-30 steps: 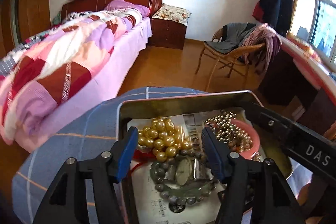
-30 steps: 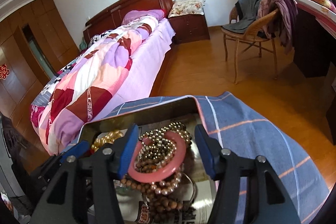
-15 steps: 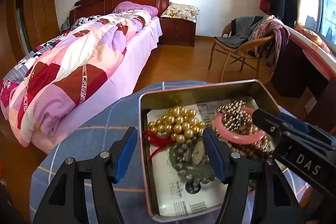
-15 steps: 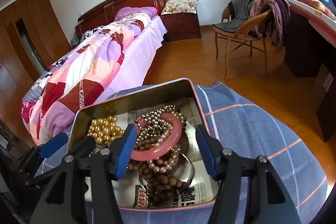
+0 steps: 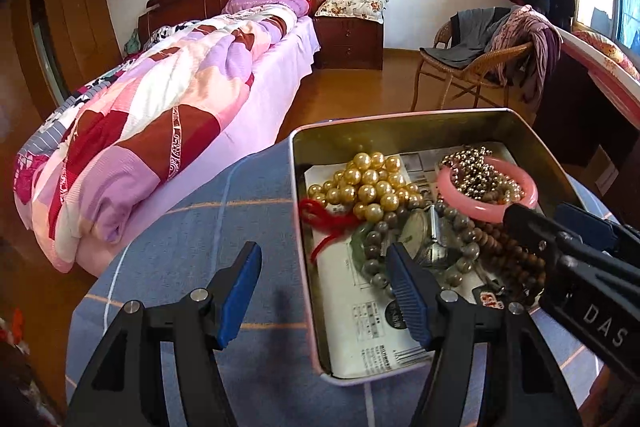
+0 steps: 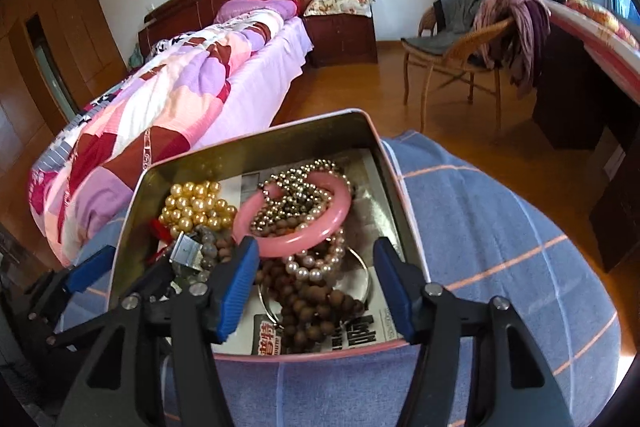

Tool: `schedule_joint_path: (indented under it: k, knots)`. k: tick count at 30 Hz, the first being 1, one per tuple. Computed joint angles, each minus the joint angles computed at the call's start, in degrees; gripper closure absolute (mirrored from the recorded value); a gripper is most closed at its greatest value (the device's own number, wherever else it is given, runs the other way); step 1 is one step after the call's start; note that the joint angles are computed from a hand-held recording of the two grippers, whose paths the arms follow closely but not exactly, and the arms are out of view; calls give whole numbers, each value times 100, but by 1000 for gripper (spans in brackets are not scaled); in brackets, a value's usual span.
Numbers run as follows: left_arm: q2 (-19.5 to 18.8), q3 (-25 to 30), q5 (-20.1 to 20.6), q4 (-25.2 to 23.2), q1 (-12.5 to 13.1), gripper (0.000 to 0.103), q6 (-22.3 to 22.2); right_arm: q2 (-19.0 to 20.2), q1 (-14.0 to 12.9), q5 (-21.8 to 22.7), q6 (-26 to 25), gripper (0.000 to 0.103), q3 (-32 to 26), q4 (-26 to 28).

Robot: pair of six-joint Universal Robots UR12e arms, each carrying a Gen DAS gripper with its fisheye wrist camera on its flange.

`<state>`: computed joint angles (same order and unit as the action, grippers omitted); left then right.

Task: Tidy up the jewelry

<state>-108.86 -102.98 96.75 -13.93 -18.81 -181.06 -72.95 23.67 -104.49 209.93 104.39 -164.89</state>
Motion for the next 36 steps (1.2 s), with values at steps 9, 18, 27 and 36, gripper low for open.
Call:
schedule_joint_path:
  k: [9, 18, 27, 36]
  knots:
    - [53, -112, 146, 22, -3, 38, 105, -51, 118, -127, 83, 38, -21, 347]
    - [203, -291, 550, 364, -90, 38, 338, -243, 270, -699, 433, 25, 271, -452]
    - [516, -704, 650, 601, -148, 38, 448, -337, 485, -1147, 337, 13, 345, -271]
    - [911, -1222, 793, 706, -178, 33, 325, -484, 725, -1230, 321, 8, 528, -217]
